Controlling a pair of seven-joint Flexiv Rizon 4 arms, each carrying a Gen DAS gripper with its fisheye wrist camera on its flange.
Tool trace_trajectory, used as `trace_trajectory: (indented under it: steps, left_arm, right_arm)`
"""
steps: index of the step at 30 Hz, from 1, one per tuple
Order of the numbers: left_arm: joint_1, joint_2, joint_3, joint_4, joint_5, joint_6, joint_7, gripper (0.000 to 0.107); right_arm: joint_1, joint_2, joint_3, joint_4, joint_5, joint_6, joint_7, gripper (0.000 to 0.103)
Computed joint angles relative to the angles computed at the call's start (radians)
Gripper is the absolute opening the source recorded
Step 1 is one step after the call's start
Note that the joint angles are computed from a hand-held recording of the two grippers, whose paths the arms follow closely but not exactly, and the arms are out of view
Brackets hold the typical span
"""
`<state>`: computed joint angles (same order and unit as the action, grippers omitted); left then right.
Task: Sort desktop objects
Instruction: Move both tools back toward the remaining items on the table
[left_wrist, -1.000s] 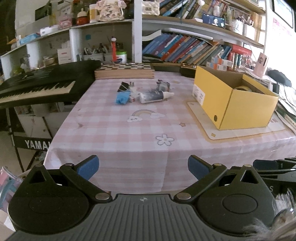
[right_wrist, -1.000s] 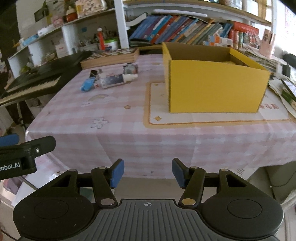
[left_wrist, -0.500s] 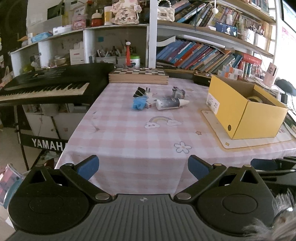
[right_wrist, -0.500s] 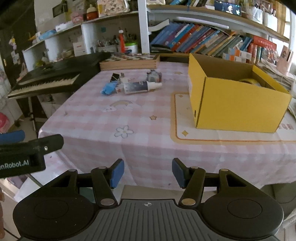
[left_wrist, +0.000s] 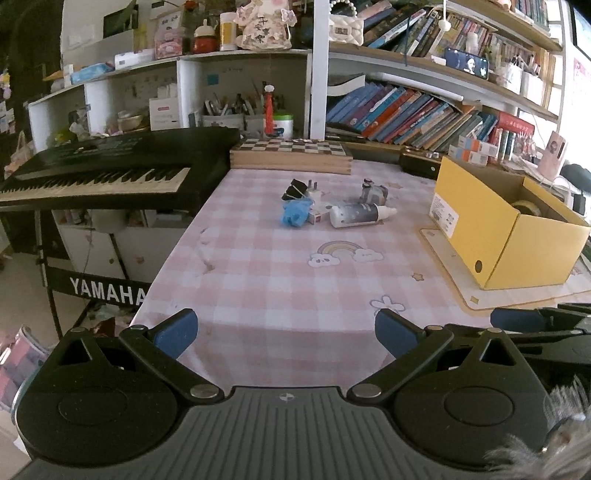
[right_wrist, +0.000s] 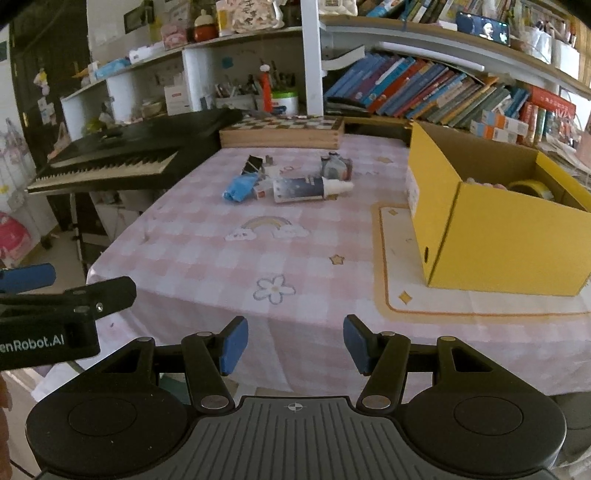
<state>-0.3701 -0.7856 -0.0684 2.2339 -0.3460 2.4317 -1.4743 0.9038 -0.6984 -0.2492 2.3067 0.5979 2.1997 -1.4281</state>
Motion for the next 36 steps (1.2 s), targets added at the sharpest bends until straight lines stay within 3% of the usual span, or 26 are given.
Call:
trace_trajectory:
  steps: [22, 36]
  left_arm:
    - [0.023, -0.068, 0.023, -0.235, -0.029, -0.163, 0.1, 0.103]
    - [-0.025, -0.133, 0.066, -0.405, -0.139, -0.264, 0.18, 0.103]
  right_arm:
    - [-0.096, -0.067, -0.065, -0.172, -0.17, -0.129, 0.071, 0.058]
    - [-0.197, -0.121, -0.071, -0.294, -0.287, -0.175, 0.122, 0.058]
